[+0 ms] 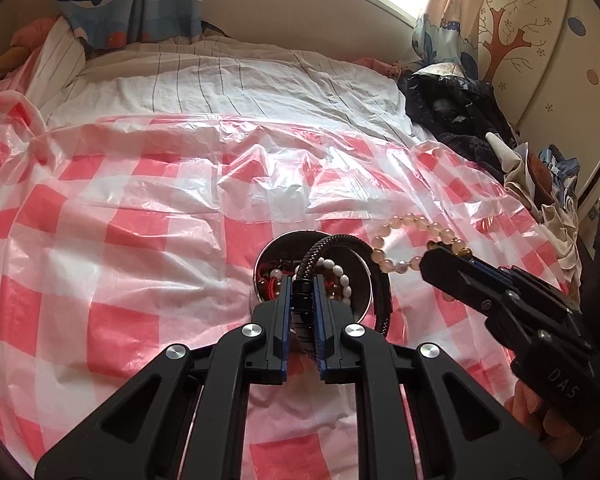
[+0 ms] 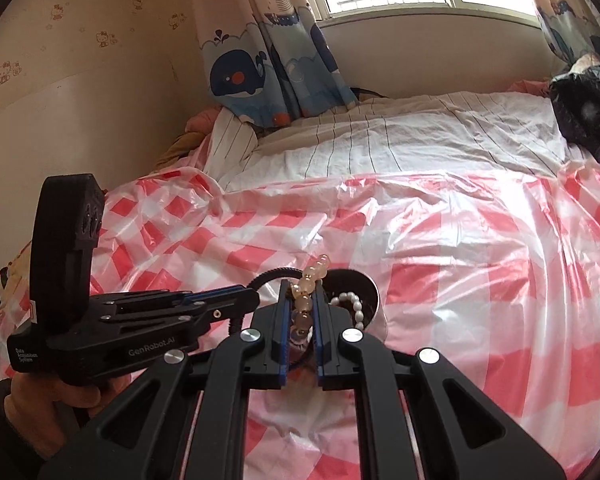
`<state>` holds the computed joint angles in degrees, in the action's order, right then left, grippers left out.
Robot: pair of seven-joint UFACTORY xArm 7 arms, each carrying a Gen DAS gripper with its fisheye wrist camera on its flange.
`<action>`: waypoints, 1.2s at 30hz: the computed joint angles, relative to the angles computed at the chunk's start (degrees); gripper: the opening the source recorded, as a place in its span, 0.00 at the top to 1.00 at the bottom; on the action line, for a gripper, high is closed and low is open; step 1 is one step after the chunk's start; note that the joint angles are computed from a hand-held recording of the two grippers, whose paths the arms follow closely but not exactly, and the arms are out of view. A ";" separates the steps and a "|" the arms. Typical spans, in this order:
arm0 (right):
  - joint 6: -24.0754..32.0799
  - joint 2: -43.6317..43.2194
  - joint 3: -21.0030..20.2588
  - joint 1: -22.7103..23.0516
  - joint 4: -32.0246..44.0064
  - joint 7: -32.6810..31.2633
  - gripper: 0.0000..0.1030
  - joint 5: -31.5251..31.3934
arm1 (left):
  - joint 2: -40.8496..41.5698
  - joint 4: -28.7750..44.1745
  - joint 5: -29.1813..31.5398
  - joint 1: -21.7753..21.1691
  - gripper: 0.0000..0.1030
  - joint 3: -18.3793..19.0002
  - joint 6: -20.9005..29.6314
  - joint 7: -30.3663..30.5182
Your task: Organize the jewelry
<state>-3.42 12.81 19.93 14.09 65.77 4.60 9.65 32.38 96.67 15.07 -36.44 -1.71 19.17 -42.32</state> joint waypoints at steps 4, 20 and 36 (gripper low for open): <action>13.21 7.23 -12.17 9.49 9.96 6.50 0.74 -7.78 | 6.43 9.49 -0.25 -0.58 0.83 0.51 9.51 1.60; 7.53 -5.52 -10.44 7.31 -11.55 15.04 0.55 -9.52 | -11.44 -18.84 13.33 -2.46 0.56 0.79 5.52 -15.90; 5.88 -6.11 -11.23 8.73 -14.46 21.92 0.41 -14.64 | 2.93 5.61 20.45 -4.75 0.55 1.29 18.16 -13.43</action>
